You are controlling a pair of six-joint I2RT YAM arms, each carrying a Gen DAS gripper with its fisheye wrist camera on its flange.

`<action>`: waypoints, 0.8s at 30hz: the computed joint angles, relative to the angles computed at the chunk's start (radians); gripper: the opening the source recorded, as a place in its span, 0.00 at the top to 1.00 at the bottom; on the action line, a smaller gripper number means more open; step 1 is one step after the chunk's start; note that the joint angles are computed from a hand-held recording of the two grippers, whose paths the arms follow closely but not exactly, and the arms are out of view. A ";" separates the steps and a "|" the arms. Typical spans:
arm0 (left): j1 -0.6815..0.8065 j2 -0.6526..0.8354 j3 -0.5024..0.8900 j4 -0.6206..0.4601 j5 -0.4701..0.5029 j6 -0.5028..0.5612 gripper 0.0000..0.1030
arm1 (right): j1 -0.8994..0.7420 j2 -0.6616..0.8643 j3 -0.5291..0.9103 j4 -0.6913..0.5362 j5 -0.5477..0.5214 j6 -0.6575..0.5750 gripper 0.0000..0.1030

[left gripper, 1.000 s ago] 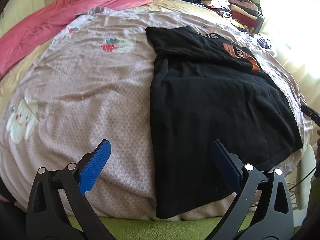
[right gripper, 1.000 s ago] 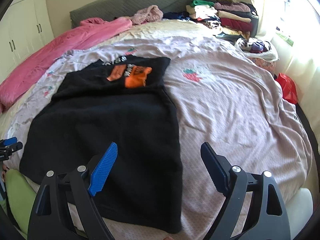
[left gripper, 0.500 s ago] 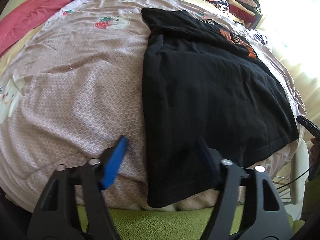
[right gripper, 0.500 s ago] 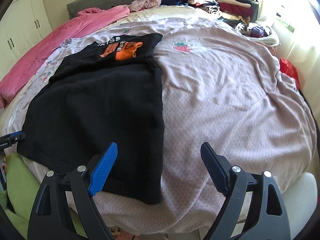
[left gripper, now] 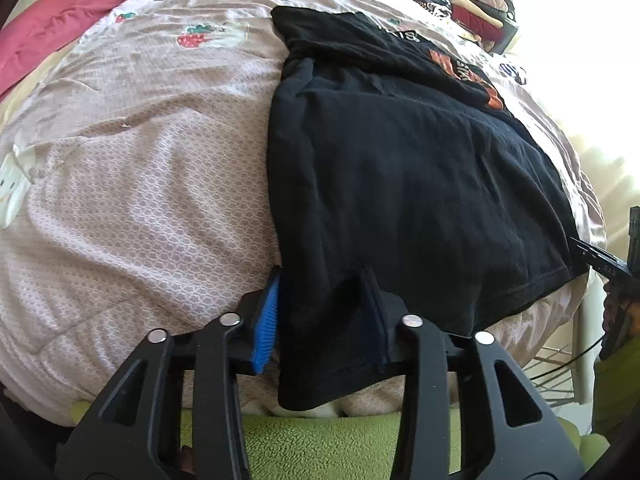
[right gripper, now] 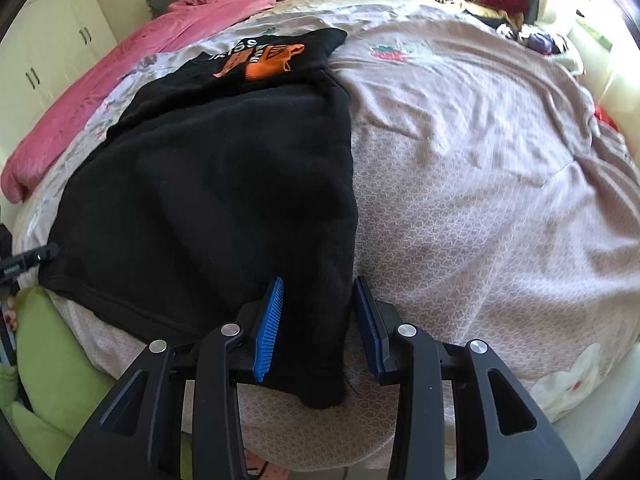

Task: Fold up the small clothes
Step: 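Lift the hem with both grippers and fold it toward the collar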

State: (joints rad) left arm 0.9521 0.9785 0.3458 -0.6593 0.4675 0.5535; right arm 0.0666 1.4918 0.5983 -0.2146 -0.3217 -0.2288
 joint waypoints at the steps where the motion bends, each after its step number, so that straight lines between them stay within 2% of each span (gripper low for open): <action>1: -0.011 -0.002 -0.004 0.007 -0.007 -0.009 0.70 | -0.002 0.007 0.002 0.003 -0.006 0.001 0.66; 2: -0.018 -0.002 -0.005 0.012 -0.008 -0.015 0.70 | -0.002 0.009 0.003 0.004 -0.010 0.001 0.66; 3: -0.019 -0.004 -0.004 0.012 -0.006 -0.015 0.77 | -0.002 0.008 0.005 0.002 -0.016 -0.002 0.69; 4: -0.010 -0.009 -0.003 0.006 0.001 -0.009 0.81 | -0.003 0.003 0.008 -0.006 -0.031 -0.012 0.81; 5: 0.006 -0.012 0.001 -0.004 0.013 0.004 0.92 | -0.005 -0.004 0.011 -0.014 -0.043 -0.021 0.92; 6: 0.021 -0.011 0.008 -0.015 0.030 0.015 0.96 | -0.009 -0.018 0.011 -0.022 -0.053 -0.030 0.92; 11: 0.115 -0.042 0.077 -0.128 0.130 0.094 0.97 | -0.057 -0.114 0.030 -0.083 -0.132 -0.057 0.92; 14: 0.140 -0.039 0.146 -0.173 0.177 0.099 0.97 | -0.074 -0.172 0.046 -0.099 -0.178 -0.055 0.92; 18: 0.102 -0.019 0.223 -0.151 0.191 0.023 0.97 | -0.072 -0.183 0.103 -0.083 -0.199 -0.026 0.92; 24: 0.005 0.056 0.299 -0.029 0.156 -0.140 0.97 | -0.051 -0.116 0.205 -0.016 -0.204 0.032 0.92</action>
State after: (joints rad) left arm 0.9575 1.0346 0.6453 -0.6888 0.6234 0.4134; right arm 0.0157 1.3759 0.8033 -0.2306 -0.5260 -0.1970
